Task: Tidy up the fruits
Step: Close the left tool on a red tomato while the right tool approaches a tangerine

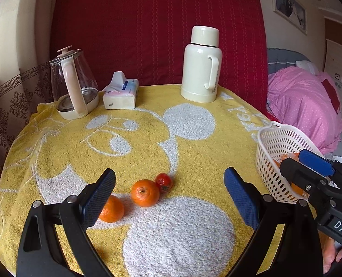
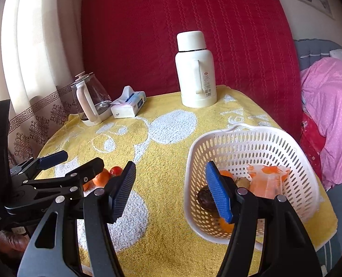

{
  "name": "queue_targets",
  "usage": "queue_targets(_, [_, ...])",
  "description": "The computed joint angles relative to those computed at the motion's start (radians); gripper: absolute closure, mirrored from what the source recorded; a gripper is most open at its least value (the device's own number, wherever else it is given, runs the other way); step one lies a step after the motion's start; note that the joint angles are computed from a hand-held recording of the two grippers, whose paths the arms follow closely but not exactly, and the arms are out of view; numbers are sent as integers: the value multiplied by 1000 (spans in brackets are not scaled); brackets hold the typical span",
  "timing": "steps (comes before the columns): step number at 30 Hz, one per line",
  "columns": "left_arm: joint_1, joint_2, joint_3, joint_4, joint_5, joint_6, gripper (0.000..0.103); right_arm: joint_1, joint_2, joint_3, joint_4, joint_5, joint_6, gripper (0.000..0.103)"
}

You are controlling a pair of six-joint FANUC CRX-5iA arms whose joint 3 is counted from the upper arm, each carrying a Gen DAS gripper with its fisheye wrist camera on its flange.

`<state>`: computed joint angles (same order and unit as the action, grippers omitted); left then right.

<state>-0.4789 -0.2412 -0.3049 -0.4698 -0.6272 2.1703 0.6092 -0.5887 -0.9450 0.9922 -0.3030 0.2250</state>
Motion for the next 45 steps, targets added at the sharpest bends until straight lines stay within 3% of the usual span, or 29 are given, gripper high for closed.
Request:
queue_targets(8, [73, -45, -57, 37, 10, -15, 9, 29, 54, 12, 127, 7, -54, 39])
queue_targets(19, [184, -140, -162, 120, 17, -95, 9, 72, 141, 52, 130, 26, -40, 39])
queue_targets(25, [263, -214, -249, 212, 10, -189, 9, 131, 199, 98, -4, 22, 79, 39])
queue_targets(31, [351, -283, -345, 353, 15, -340, 9, 187, 259, 173, -244, 5, 265, 39])
queue_targets(35, [413, -317, -416, 497, 25, -479, 9, 203, 288, 204, -318, -9, 321, 39])
queue_targets(37, [429, -318, -436, 542, 29, -522, 13, 209, 299, 214, -342, -15, 341, 39])
queue_targets(39, [444, -312, -449, 589, 31, -565, 29, 213, 308, 224, -366, -21, 362, 39])
queue_targets(45, [480, -303, -486, 717, 37, -689, 49, 217, 333, 266, -482, -37, 454, 39])
